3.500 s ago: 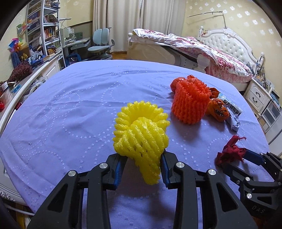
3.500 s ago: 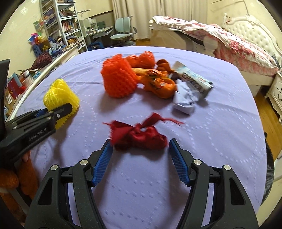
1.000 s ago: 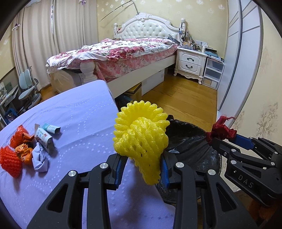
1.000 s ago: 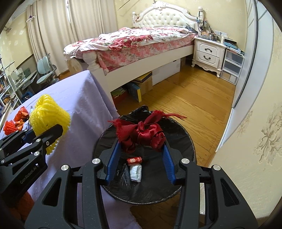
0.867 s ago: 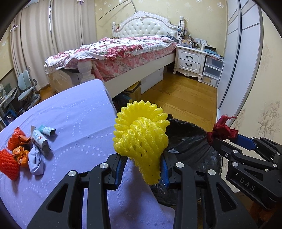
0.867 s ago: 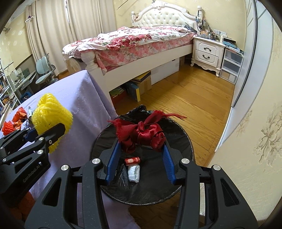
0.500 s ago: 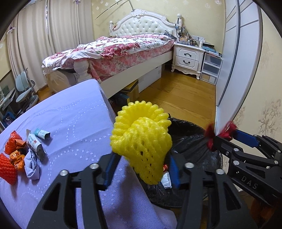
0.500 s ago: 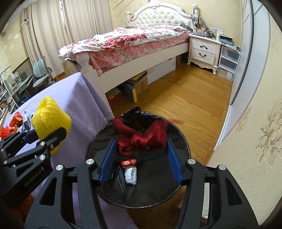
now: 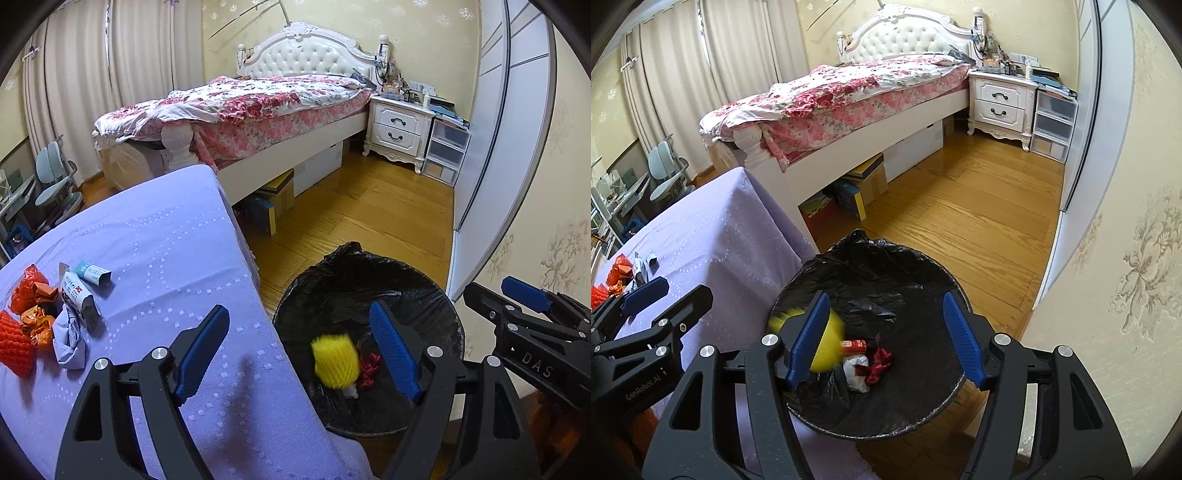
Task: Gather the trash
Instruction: 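Move both grippers over the bin and release the cloth and yellow net, then return both grippers to the table toward the remaining trash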
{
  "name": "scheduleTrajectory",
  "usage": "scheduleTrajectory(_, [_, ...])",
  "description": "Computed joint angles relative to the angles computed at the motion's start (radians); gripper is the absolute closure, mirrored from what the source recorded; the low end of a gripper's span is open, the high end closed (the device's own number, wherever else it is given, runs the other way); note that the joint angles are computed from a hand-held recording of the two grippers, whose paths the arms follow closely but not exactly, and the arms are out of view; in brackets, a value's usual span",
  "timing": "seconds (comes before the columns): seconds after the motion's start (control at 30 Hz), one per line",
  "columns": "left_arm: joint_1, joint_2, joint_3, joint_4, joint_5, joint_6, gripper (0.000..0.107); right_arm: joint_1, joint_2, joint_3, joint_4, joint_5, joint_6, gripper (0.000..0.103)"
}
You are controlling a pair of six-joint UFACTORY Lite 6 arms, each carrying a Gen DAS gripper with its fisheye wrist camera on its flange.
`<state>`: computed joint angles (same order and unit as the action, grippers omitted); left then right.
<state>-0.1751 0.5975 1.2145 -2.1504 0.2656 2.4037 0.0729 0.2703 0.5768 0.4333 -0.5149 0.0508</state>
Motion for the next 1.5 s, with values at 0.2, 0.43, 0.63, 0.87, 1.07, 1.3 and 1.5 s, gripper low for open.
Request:
scheduleTrajectory(0.2, [0.01,-0.024,-0.024,-0.028,0.006,0.022,0.029,0.016,-0.004,0.005,0.016,0.005,-0.01,0.04])
scheduleTrajectory(0.43, [0.081,-0.058,-0.039,-0.013,0.005,0.005,0.029,0.07,0.001,0.037,0.041,0.019,-0.01,0.04])
scheduleTrajectory(0.63, [0.179,-0.077,-0.06,-0.042,0.01,0.062,0.029,0.16,0.029,0.096,0.103,0.037,-0.055,0.04])
scheduleTrajectory(0.87, [0.321,-0.061,-0.054,-0.066,0.015,0.112,0.029,0.288,0.107,0.23,0.199,0.084,-0.143,0.04])
scheduleTrajectory(1.07, [0.45,-0.025,-0.017,-0.036,0.013,0.096,0.029,0.402,0.196,0.375,0.316,0.134,-0.266,0.04])
scheduleTrajectory(1.3, [0.572,0.069,0.115,0.127,-0.027,-0.084,0.029,0.514,0.346,0.608,0.53,0.216,-0.508,0.04])
scheduleTrajectory(1.5, [0.649,0.14,0.22,0.346,-0.043,-0.309,0.029,0.573,0.474,0.816,0.832,0.27,-0.84,0.04])
